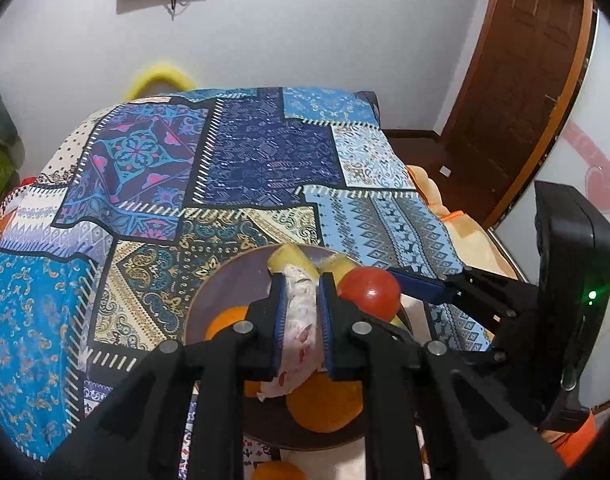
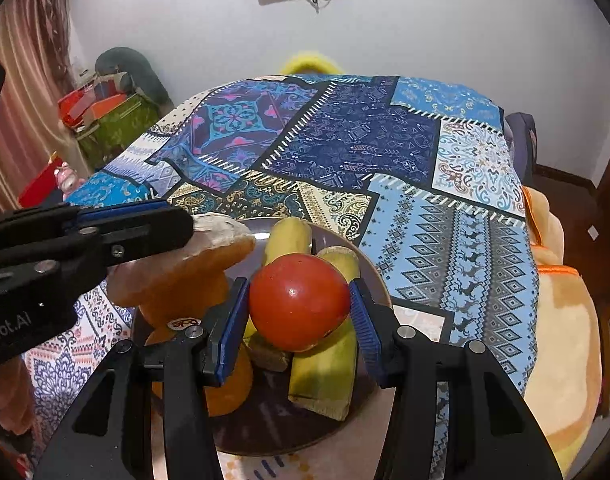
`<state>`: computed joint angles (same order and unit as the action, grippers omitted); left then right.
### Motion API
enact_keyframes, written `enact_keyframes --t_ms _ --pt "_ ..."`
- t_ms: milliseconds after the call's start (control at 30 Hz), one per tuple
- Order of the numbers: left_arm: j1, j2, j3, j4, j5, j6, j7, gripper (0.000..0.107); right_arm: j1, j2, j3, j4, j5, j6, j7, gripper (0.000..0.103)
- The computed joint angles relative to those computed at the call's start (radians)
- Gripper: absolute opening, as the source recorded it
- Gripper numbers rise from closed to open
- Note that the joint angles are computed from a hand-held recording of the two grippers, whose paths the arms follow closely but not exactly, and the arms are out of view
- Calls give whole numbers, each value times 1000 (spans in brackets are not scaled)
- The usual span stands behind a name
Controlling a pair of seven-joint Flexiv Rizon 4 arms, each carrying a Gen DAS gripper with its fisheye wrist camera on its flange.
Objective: Organize fruits
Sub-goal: 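Carry the pomelo segment and red tomato onto the purple plate and open both tools, then grasp a small mandarin with the left tool while the right tool grasps another mandarin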
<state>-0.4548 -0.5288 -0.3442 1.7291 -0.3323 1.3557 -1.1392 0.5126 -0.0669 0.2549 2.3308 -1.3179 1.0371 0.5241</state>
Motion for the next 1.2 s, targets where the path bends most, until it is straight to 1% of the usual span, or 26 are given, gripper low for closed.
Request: enact_keyframes --t_ms 67,233,433,600,700,800,1000,1067,1200 --pt "7 3 -12 7 -7 -5 7 15 0 -2 0 -2 4 0 -8 48" --pt "8 16 -10 22 -15 -28 10 17 5 -6 1 -5 18 -5 -17 48" --pt "18 61 -10 76 -27 -2 17 17 12 16 13 6 38 -17 -11 49" --pt "40 109 -21 127 -51 19 31 17 28 42 36 11 78 -52 -22 50" --pt "56 147 -28 169 -74 30 42 17 42 58 52 11 106 -81 -28 50" --pt "45 184 -1 204 -65 41 37 17 59 76 72 11 138 -117 -32 50" --pt "51 278 14 293 -92 54 60 18 107 115 123 -1 226 -218 -56 50" --pt "52 311 15 324 -115 62 78 25 123 125 137 -6 247 -248 -56 50" --pt "38 388 31 398 -172 89 123 31 162 141 171 -23 297 -323 -62 50"
